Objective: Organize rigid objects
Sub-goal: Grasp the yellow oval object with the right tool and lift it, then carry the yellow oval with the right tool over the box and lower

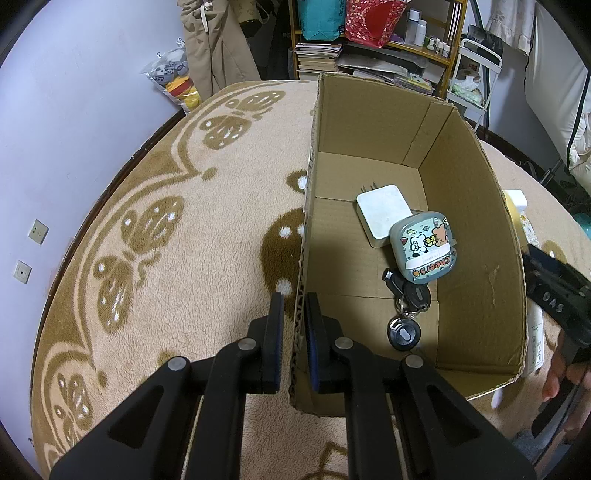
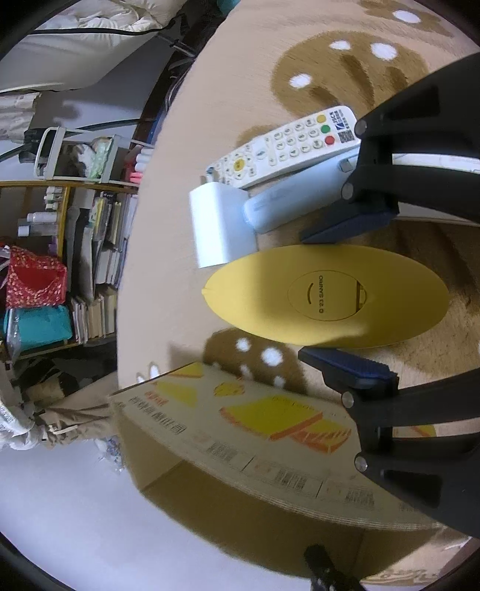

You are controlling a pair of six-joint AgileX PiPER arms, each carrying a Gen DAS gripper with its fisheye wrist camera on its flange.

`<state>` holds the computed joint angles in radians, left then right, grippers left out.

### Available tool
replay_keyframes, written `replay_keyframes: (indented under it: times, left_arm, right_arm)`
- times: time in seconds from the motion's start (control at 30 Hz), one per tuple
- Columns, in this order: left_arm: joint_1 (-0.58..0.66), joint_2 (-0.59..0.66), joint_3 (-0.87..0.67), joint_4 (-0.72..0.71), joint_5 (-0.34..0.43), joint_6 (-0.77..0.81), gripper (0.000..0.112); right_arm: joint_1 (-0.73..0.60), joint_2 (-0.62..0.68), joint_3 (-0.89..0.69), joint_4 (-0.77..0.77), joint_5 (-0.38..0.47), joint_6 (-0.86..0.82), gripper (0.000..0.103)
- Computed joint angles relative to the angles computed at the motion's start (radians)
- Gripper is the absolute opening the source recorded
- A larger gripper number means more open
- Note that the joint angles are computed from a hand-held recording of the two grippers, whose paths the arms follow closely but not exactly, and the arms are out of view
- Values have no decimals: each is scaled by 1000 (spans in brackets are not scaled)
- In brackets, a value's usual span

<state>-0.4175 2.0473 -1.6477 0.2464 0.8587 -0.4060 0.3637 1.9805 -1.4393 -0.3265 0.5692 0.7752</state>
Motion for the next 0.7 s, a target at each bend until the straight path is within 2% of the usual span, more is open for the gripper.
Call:
replay_keyframes:
  times: [0.37,0.7]
  left_arm:
    - [0,0,0,1,0,0,12]
    - [-1,-3,6,5,-2,-1,12]
  right_arm:
    - [17,-69,-81,16,15,-52,60]
    - [58,-23,-249,52,33,-116,60]
